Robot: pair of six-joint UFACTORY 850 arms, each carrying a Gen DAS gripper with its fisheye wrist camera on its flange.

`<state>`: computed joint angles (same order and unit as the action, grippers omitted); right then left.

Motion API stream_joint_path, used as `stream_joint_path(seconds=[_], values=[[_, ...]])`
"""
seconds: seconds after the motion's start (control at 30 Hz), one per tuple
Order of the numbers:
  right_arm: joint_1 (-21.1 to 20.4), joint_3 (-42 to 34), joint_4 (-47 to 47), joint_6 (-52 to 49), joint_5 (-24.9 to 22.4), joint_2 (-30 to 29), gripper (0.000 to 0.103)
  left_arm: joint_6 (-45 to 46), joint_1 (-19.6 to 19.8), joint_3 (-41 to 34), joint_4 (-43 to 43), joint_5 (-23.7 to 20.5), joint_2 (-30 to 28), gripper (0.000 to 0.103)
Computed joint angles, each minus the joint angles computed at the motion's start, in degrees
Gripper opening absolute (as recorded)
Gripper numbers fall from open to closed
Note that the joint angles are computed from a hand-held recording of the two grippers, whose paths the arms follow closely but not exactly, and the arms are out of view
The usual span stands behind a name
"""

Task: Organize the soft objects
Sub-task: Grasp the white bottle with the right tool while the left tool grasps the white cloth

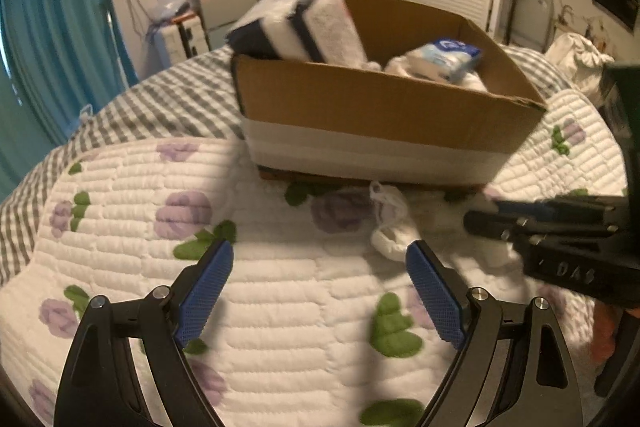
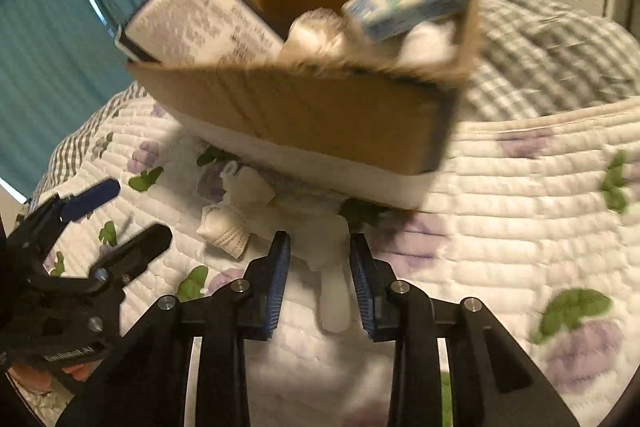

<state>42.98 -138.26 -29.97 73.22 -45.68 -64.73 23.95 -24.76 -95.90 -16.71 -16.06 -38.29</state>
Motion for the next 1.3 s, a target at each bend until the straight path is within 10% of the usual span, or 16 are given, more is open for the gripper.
stream_joint_path(seconds=[0.33, 0.5, 0.77, 1.3], values=[[1.18, 11.79, -9.52, 9.68, -3.84, 7.82, 0.03, -1.99, -2.48, -2.91, 1.77, -2.92, -2.4, 0.087], [0.37, 9.5, -7.98, 7.8, -4.24, 6.04, 0.031, -4.66, -3.15, -9.67, 3.98, -7.86, -7.48, 0.054], [-0.03, 8.08, -6.91, 5.5, -4.26, 5.26, 0.031, -0.87, -2.93, -12.55, 0.3, -9.45, -9.81, 0.031], [4.63, 8.21, -14.81, 10.48, -9.42, 8.16, 0.031, 14.38, -1.53, 0.75, -11.81, -3.12, 3.9, 0.031]])
